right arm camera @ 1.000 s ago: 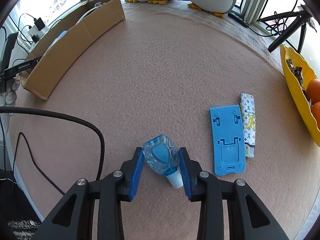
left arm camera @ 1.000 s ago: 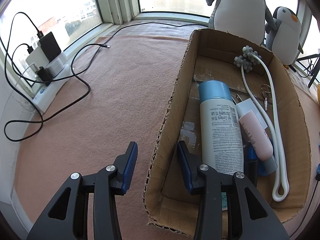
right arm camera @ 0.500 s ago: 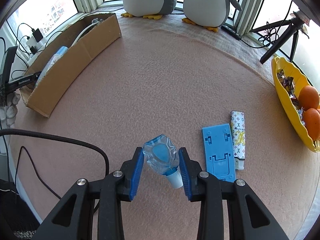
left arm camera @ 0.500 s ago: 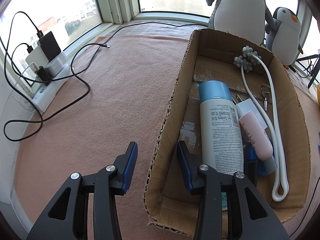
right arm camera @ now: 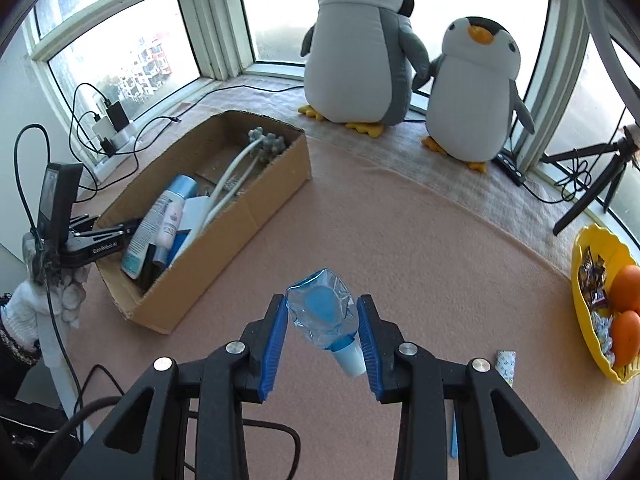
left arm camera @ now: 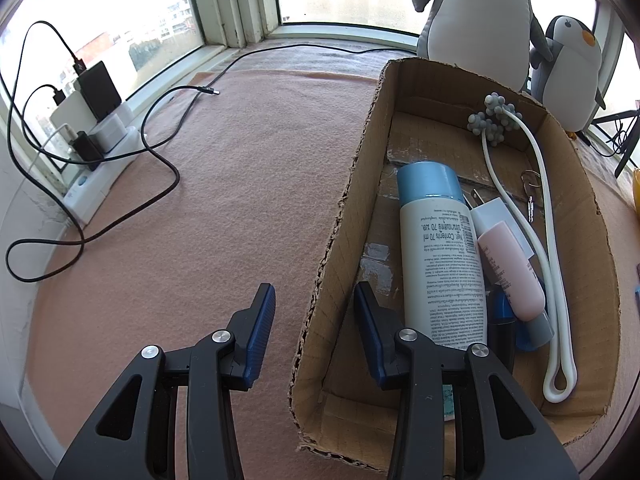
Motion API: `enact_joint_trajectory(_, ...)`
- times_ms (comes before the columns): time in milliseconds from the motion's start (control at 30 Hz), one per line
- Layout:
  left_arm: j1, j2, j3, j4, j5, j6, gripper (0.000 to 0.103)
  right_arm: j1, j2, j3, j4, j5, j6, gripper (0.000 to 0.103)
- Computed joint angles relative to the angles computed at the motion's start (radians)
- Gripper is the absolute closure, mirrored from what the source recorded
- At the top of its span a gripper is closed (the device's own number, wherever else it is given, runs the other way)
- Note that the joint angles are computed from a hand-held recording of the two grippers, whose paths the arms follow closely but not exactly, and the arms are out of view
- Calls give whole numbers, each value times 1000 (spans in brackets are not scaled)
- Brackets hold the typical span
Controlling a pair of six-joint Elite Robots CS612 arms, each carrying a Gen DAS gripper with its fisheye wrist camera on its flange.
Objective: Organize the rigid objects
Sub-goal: 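Carry the sanitizer bottle with the right gripper into the box and release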
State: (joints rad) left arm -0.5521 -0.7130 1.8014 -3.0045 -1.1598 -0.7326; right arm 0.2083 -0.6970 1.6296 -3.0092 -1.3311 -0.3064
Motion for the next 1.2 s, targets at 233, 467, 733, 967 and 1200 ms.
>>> enact_joint_trajectory(233, 0, 1, 0, -2, -1, -3, 64, 42, 19, -48, 15, 53, -21, 71)
enact_joint_trajectory(467, 0, 1, 0, -6, -3, -5, 64, 75, 38, -91, 38, 101, -25, 71)
enact_joint_trajectory(733, 0, 1, 1, -8, -4, -5, 64, 110, 67, -131, 72, 145, -18, 71)
enact_joint_trajectory(967, 0, 1, 1, -7, -4, -6, 64, 129, 88, -154, 100, 143, -16, 71)
enact_joint_trajectory(1200, 0, 1, 2, -9, -2, -6, 64, 138, 88, -151, 70, 111, -10, 55)
